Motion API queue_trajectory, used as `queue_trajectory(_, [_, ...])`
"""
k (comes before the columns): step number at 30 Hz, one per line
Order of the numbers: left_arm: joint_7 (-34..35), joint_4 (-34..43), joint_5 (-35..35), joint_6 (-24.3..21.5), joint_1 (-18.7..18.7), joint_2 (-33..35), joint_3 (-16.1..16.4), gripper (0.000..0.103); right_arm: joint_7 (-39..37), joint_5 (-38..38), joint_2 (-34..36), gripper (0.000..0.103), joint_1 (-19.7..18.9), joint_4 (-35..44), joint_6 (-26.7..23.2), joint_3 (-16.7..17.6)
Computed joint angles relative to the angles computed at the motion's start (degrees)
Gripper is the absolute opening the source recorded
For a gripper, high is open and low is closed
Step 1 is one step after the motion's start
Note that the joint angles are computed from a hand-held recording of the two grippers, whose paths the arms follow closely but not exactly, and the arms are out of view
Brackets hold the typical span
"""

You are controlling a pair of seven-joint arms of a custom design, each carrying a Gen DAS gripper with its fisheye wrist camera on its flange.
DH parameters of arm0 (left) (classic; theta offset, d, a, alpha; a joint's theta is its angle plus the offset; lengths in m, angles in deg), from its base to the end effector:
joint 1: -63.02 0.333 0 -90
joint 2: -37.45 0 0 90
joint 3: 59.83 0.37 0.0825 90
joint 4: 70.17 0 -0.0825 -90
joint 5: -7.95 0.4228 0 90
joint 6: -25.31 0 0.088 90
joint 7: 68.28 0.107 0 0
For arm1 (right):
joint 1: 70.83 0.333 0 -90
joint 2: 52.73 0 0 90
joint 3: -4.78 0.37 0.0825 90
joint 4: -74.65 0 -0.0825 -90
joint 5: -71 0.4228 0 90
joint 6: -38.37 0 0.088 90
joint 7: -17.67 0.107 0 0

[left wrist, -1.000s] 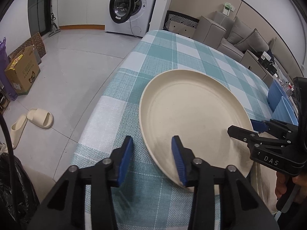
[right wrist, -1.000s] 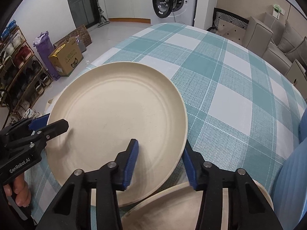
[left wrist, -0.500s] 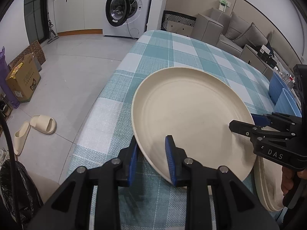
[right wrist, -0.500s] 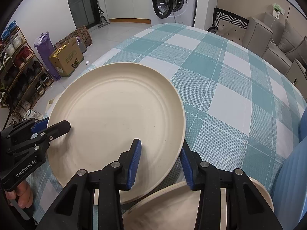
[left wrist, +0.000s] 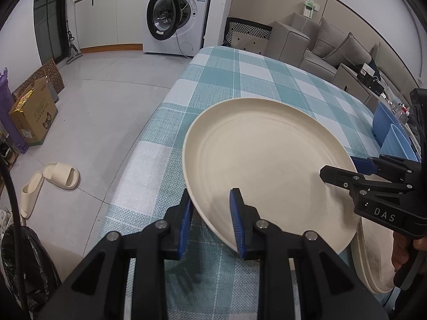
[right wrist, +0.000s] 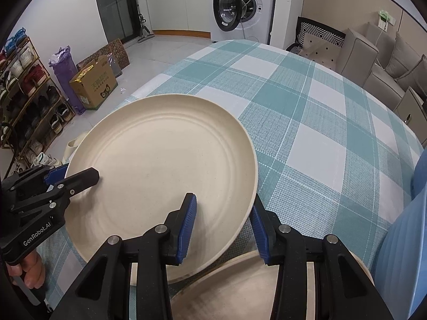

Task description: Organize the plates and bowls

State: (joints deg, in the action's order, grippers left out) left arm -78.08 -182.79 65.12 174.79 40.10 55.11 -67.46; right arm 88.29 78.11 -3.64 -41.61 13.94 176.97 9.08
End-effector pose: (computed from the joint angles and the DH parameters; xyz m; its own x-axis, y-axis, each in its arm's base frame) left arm 0.5783 -0.3555 0.3730 0.3575 -0.9195 0.1636 -0.7030 -0.3802 -0.6010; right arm 0.7544 0.4685 0.3972 0.7259 -0.6877 -0.0063 -0.5971 -0.6256 -0.5021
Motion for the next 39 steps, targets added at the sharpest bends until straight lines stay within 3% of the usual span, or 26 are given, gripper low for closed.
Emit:
queue_trajectory(13, [-0.6,0.0,0.7,-0.6,-0.2,-0.5,-0.1,0.026,-0.5,0.3,-1.4,0.042,-0.3,-2.1,1.8,0.1])
queue_trajectory(39, [-0.6,1.3,3.6,-2.4,-1.1,-1.8,-1.4,0.026,-2.7,2.5,-11.1,0.042,-2.5,-15.8,10.1,1.2])
